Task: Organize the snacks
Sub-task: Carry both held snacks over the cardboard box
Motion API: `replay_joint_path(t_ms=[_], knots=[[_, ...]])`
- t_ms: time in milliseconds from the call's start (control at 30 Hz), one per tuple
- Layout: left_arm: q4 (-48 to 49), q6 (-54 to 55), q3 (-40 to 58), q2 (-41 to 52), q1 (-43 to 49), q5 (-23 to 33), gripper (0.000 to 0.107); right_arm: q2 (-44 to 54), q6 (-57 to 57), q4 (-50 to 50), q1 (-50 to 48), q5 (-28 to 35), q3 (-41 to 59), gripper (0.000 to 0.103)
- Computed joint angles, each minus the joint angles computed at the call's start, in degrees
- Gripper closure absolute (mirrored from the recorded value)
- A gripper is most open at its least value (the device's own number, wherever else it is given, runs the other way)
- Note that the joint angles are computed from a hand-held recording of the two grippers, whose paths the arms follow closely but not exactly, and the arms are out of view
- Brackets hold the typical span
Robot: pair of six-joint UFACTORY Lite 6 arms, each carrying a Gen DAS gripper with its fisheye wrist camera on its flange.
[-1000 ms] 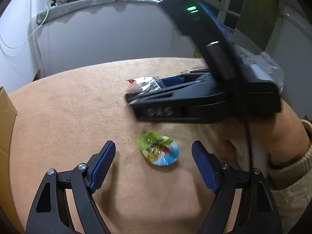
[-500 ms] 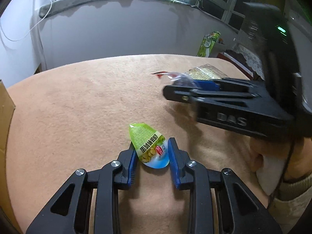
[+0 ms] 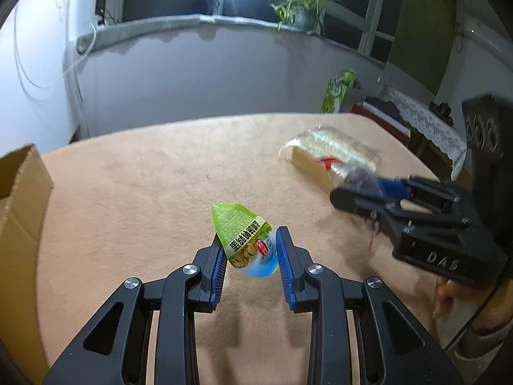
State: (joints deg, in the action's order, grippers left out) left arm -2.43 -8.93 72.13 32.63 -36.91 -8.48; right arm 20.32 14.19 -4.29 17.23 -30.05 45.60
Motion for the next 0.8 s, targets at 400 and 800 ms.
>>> replay_joint_path(t_ms=[400, 800], knots=[[-34.74, 35.68, -11.52, -14.79, -2.42, -7.18, 0.079, -14.01, -11.32, 15.47, 6.32, -0.38, -8.59, 0.063], [-25.94, 28.82, -23.45, -29.77, 1.55, -11.07, 0.079, -15.31, -33.23, 39.7, 18.04, 1.78, -2.02, 0.063]])
